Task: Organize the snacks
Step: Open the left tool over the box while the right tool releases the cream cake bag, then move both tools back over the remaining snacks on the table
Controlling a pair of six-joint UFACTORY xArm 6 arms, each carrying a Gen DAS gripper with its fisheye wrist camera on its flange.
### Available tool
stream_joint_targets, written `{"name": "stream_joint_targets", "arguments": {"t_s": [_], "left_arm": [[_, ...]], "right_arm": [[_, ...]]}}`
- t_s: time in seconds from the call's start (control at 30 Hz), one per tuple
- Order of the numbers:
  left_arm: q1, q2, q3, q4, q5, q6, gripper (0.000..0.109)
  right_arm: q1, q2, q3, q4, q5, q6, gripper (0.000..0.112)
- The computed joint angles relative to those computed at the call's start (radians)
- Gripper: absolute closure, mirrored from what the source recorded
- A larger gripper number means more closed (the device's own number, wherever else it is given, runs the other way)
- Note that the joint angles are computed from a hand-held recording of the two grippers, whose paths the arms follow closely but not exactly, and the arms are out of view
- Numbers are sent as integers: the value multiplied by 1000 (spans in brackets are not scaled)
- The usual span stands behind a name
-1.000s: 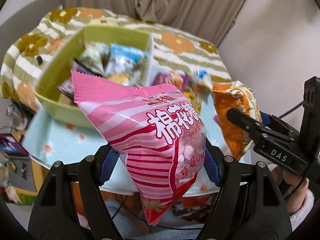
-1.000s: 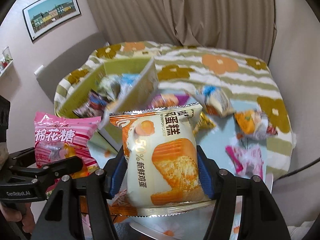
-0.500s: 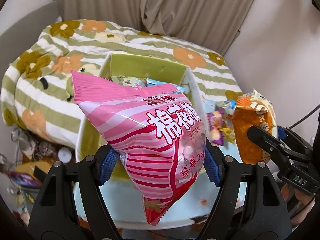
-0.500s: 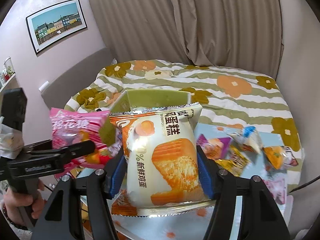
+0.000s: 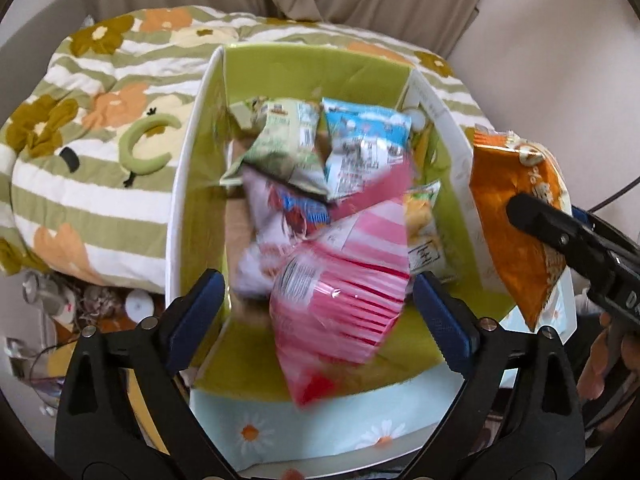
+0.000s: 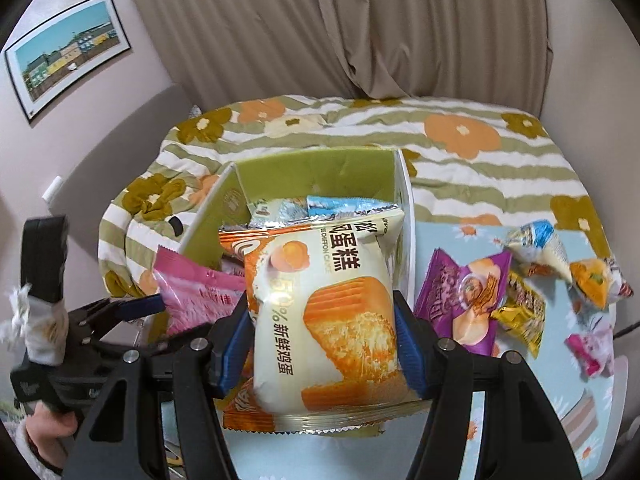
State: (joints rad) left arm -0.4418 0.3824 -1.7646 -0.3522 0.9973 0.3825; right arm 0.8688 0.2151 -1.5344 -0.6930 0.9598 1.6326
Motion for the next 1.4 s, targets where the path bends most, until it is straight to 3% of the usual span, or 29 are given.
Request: {"name": "stream_joint_targets", "arguments": {"t_s": [0.43,0.77,0.83,0.9,0.97,1.4], "left_arm": [[30,-149,158,-25,-48,-69,14],[23,-151,161,28,-91,-139,14],[21,-150,169,37,-99,-150,14],[21,-158,186,45,-111,-153,14],[20,-164,200,49,-116,-153,14],[12,-232,254,44,-139,-157,14]], "right_arm": [[-17,28,-40,43,-46,-60,53],[-104,144,-181,188,-96,-279,52],[-108,154,-175,185,-121,-273,46],[-105,145,-142,149,-166,-235,21],[-97,129,-112,96,-185,-192,15],[-52,63,-50,31,-149,-154,15]]}}
